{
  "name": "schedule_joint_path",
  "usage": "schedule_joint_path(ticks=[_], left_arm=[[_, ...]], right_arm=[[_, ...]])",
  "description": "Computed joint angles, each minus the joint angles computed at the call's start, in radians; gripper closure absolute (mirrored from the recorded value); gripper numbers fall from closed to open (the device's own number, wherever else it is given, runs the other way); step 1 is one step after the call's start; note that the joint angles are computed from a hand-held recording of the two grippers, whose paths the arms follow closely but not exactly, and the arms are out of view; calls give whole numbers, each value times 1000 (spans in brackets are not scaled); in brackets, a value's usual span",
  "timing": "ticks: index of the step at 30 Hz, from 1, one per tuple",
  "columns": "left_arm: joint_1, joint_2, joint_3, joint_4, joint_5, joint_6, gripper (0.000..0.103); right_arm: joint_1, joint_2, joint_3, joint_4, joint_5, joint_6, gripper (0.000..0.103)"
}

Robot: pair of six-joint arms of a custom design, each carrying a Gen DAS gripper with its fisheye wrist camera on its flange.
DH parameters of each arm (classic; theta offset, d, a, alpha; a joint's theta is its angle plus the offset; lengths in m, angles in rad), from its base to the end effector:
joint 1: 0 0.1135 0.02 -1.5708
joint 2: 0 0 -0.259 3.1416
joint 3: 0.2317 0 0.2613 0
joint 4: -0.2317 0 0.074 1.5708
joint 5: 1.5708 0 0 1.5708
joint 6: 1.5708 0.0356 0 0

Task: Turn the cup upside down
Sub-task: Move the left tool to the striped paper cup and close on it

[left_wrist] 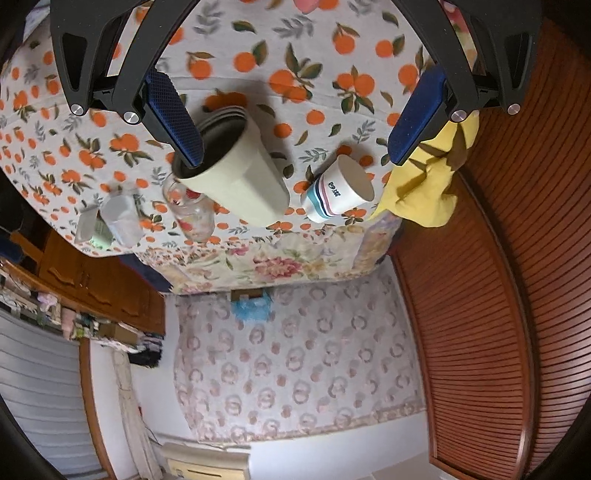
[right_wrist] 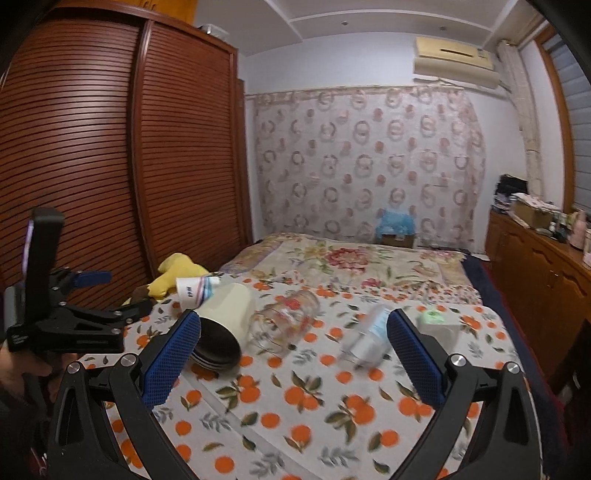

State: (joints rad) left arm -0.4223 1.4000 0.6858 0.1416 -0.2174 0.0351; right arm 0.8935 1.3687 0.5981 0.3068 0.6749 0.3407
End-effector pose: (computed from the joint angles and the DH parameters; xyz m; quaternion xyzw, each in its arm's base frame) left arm 0.2758 -0.1155 0.1886 0.1473 0.8619 0.0019 0.4852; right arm 0.1949 0.2068 0.1876 -0.0516 0.8197 0.0573 0.5675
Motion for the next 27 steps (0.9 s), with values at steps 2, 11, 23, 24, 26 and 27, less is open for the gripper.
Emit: schedule_joint_path(ticks=[2,11,23,24,26,27], left_arm=[[36,51,45,-8,33,39,6],[138,343,371,-184,148,199,6],[190,800,1037,-641,176,323,20],[193,842,1107,-698,180,330,21],[203,952,1294,-857,214,339,22],[205,981,1341,-893,214,343,22]], right_arm=[[-19,52,35,14,-40,-14,2],[-89,241,199,-9,-173,-80,2],[-143,348,333,-88,-296,-134,2],[-140,343,332,-91,-298,-135,2],[-137,329,326,-96,-301,-138,2],[-137,326,324,-95,-302,-138,2]])
